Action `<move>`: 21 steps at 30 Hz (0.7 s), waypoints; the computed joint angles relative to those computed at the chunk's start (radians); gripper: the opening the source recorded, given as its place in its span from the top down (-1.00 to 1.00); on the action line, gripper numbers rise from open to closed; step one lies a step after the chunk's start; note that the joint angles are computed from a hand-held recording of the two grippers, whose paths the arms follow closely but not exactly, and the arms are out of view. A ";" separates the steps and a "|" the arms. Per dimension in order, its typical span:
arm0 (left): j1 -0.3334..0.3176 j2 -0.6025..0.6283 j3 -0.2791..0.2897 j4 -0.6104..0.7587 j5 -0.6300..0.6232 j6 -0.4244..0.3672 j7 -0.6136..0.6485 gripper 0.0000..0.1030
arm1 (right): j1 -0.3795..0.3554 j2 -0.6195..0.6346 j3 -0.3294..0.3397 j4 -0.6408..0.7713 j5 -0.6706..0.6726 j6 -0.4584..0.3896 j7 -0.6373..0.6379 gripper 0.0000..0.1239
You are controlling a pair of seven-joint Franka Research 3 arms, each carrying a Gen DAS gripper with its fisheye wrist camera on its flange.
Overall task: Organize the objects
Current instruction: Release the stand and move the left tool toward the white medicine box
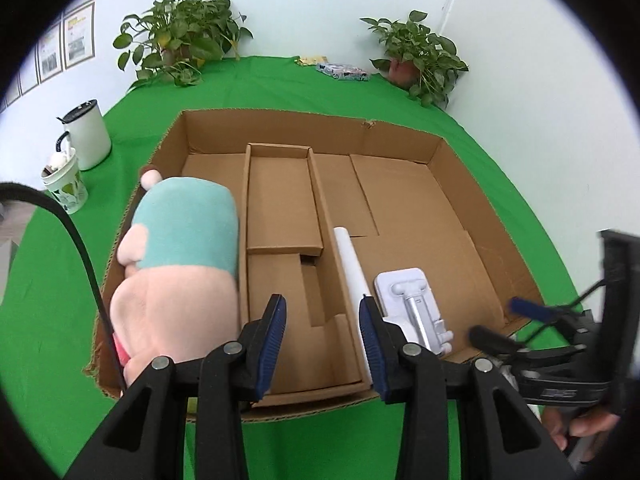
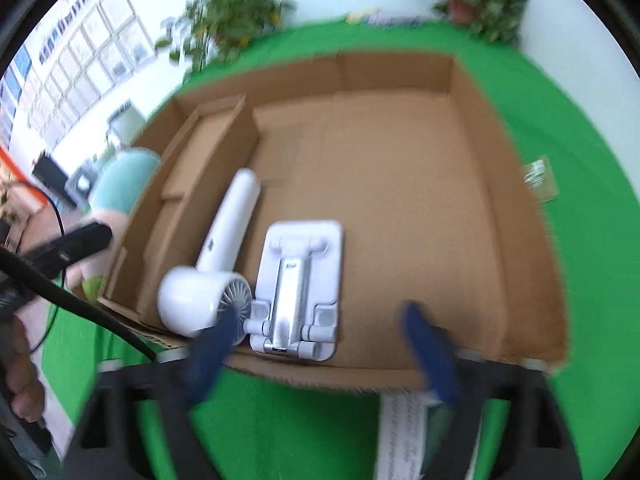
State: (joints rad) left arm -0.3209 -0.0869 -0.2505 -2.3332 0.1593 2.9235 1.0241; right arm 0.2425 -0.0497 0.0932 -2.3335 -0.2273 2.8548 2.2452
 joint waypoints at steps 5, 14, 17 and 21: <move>0.008 0.007 -0.009 0.004 0.030 -0.126 -0.065 0.29 | -0.113 -0.148 0.116 -0.109 -0.389 0.073 0.340 -0.65; -0.010 -0.015 -0.012 -0.002 -0.006 -0.193 -0.066 0.28 | -0.197 -0.346 0.264 -0.219 -0.483 0.069 0.482 -0.65; 0.004 -0.030 -0.033 0.004 0.087 -0.226 -0.163 0.24 | -0.217 -0.398 0.302 -0.251 -0.446 0.066 0.464 -0.65; 0.024 -0.092 -0.062 -0.049 0.228 -0.171 -0.315 0.20 | -0.249 -0.465 0.357 -0.288 -0.406 0.064 0.448 -0.65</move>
State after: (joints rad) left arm -0.2971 -0.1793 -0.3121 -2.3819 0.3870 2.7528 0.7086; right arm -0.0061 -0.5144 0.4500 -2.6211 -0.6332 2.9193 2.6930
